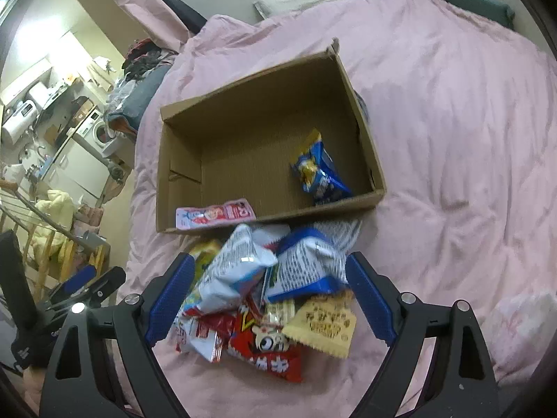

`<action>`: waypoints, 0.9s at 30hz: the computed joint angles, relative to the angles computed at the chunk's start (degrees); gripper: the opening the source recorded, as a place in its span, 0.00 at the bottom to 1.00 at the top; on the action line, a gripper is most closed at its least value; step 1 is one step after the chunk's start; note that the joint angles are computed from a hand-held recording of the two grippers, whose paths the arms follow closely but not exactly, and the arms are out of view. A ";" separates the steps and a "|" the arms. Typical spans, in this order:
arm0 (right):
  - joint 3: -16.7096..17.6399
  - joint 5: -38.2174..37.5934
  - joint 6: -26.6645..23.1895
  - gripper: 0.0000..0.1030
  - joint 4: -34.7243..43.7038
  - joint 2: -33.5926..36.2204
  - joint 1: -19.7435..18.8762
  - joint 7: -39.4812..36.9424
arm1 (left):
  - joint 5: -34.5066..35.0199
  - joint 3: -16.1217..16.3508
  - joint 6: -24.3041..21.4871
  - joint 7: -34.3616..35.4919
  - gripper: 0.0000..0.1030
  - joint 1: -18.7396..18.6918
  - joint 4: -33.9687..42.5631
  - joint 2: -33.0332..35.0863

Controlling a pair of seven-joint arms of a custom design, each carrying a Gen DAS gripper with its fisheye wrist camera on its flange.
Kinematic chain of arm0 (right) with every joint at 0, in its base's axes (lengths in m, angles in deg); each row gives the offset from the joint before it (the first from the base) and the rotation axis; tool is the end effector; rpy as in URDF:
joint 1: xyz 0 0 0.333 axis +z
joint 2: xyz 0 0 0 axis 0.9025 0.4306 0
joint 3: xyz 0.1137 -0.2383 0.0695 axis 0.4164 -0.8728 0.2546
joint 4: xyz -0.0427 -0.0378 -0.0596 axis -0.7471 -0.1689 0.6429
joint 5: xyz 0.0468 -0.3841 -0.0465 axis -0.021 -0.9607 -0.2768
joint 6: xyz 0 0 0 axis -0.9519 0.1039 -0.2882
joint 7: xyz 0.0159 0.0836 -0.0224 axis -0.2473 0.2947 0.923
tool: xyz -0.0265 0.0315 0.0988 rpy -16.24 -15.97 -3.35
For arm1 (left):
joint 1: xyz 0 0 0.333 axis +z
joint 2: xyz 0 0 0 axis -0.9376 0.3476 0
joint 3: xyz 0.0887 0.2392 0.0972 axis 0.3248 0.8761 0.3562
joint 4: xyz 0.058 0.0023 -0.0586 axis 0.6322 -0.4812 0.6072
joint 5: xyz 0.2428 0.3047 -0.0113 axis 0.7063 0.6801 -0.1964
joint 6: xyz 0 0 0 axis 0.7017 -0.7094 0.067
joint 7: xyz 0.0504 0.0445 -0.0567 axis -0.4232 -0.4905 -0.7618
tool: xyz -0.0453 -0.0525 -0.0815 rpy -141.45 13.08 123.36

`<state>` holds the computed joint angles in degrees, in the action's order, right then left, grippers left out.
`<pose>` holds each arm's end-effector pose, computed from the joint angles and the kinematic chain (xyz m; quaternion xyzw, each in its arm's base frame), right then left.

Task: Organize snacks
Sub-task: 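Withdraw both tools from the box back toward the snack pile, then grasp the white-blue chip bag with the right tool while the left grasps the chocolate bar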

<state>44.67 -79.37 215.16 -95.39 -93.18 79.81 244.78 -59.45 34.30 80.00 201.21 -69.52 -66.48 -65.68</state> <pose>0.4741 0.1725 0.4823 -0.4434 0.8240 -0.1358 0.3256 0.6107 -0.0634 0.4938 -0.5019 0.8071 -0.2826 0.1300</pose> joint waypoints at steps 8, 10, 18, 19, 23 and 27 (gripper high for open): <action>-13.52 29.20 9.52 0.87 -2.75 2.60 15.58 -19.55 | 2.77 0.93 -3.54 -4.65 0.97 1.01 0.99 1.10; -18.49 41.08 8.24 0.80 1.17 6.10 21.72 -30.40 | 3.17 1.02 -4.71 -6.11 0.97 1.19 1.75 1.68; -15.68 49.34 -2.43 0.46 15.58 20.16 17.89 -34.58 | 5.27 1.39 -6.99 -9.62 0.97 1.70 4.54 3.85; -14.99 49.54 -1.82 0.42 15.37 20.21 17.22 -34.26 | 5.54 1.52 -7.65 -10.27 0.97 1.84 5.28 4.47; -12.45 45.77 -1.15 0.36 13.64 18.32 14.60 -32.53 | 6.85 2.10 -11.07 -14.09 0.97 2.35 8.98 7.47; -9.78 44.64 0.18 0.32 9.97 14.59 11.71 -32.97 | 6.42 1.92 -16.16 -15.38 0.97 2.91 12.54 10.18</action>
